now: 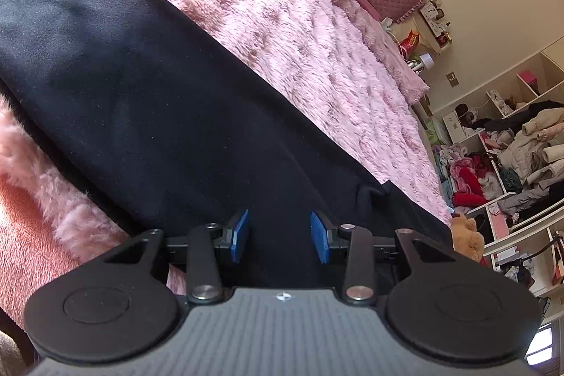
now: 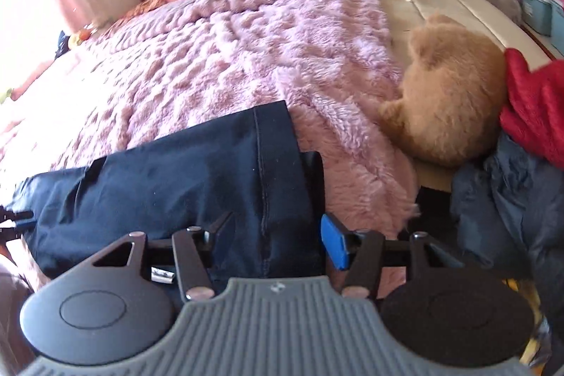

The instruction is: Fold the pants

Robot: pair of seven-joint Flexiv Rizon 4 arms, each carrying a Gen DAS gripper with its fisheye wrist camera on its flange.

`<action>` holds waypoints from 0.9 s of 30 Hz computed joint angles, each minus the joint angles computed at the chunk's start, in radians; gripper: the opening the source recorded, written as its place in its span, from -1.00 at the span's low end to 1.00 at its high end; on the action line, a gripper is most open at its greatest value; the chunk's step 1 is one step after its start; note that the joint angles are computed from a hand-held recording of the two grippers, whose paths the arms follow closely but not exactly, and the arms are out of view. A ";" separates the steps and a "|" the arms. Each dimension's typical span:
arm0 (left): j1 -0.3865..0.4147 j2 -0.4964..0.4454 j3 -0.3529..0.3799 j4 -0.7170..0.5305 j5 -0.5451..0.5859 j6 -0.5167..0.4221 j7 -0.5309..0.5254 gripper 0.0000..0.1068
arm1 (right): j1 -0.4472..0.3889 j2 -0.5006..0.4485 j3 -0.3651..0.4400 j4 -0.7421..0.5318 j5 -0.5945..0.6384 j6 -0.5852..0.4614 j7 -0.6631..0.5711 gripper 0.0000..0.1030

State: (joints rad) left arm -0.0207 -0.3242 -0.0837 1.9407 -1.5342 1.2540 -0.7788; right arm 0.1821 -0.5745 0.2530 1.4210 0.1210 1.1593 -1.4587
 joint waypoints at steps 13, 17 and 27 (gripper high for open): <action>0.022 -0.019 -0.015 -0.006 0.112 0.017 -0.076 -0.20 | -0.119 0.035 0.123 -0.008 0.267 -0.102 -0.395 -0.77; 0.019 -0.016 -0.020 -0.002 0.113 0.033 -0.069 -0.20 | -0.114 0.038 0.106 -0.009 0.293 -0.086 -0.439 0.16; 0.007 -0.014 -0.029 -0.002 0.212 0.080 -0.061 -0.12 | -0.082 -0.143 0.104 -0.286 0.298 -0.121 -0.501 0.29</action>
State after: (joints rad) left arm -0.0134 -0.3385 -0.1127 1.9382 -1.3223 1.3342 -0.8396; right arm 0.1004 -0.7178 0.3570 1.1352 0.4188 1.0379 -1.9598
